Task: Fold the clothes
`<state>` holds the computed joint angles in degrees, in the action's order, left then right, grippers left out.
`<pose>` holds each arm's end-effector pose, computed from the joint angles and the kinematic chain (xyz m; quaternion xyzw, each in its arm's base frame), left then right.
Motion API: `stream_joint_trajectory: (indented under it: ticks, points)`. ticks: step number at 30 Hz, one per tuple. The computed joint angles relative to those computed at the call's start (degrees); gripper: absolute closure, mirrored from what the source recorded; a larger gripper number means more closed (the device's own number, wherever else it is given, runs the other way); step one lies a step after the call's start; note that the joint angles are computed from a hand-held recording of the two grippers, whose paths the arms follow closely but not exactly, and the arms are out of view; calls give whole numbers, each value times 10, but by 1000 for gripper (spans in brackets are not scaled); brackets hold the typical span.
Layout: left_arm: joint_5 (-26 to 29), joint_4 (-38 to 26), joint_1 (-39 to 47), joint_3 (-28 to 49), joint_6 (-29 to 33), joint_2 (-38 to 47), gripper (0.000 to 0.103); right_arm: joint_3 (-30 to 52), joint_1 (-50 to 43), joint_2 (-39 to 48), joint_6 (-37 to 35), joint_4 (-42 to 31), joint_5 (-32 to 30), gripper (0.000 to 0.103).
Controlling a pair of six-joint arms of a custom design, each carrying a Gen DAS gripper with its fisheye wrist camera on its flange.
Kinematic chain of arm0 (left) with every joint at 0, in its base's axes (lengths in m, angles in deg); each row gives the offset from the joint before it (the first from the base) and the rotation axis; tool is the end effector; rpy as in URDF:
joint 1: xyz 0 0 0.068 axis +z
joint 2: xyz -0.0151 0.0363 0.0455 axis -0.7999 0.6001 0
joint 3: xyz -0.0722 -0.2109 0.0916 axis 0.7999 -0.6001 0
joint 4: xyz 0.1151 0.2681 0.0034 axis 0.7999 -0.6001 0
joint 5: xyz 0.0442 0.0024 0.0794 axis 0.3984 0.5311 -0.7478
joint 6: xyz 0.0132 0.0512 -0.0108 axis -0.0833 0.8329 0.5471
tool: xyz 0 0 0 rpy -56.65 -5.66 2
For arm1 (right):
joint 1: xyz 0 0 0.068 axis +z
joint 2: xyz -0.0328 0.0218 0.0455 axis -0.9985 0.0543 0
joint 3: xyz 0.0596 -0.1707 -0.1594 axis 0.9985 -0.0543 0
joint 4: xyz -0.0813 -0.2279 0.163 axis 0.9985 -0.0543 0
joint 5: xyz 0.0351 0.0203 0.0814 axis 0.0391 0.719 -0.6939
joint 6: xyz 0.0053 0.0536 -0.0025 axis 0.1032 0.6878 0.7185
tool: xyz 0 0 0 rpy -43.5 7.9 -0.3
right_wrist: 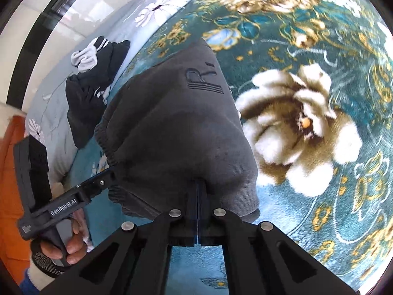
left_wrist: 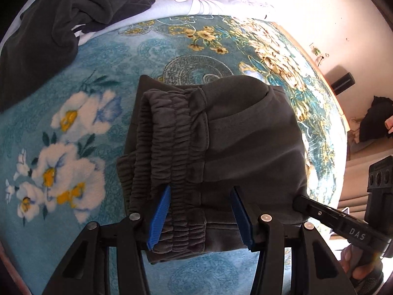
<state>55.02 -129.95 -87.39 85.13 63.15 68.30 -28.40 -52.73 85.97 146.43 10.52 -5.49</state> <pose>0.2665 -0.1968 0.3279 0.2574 0.9370 -0.2201 0.0861 0.1251 0.0861 0.3204 0.2427 0.9295 0.2189 0.1709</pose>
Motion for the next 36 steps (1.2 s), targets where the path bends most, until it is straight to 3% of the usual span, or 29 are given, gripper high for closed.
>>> stream_joint_trajectory:
  ticks: [7,11,13,14,15,17,20,26,33,36]
  points:
    - [38,-55,31,62,8,3,48,28,5,-33,14,-26,8,102]
    - [60,-61,83,62,2,4,48,16,-44,-72,12,-46,-17,102]
    - [67,-61,105,53,-12,13,40,7,-79,-87,4,-52,-38,100]
    - [75,-53,113,42,-21,14,38,-1,-94,-93,3,-51,-48,88]
    - [85,-45,120,28,-29,13,32,-9,-107,-100,2,-51,-58,59]
    - [109,-32,131,5,-41,13,25,-28,-130,-112,-3,-39,-86,21]
    - [142,-33,129,-8,-34,25,20,-55,-147,-113,-11,-11,-123,20]
    - [152,-34,102,18,-18,69,16,-76,-182,-73,-55,15,-159,16]
    - [189,-49,100,61,9,133,0,-91,-237,-34,-117,40,-210,8]
    - [193,-42,100,51,15,130,0,-95,-247,-26,-128,50,-221,6]
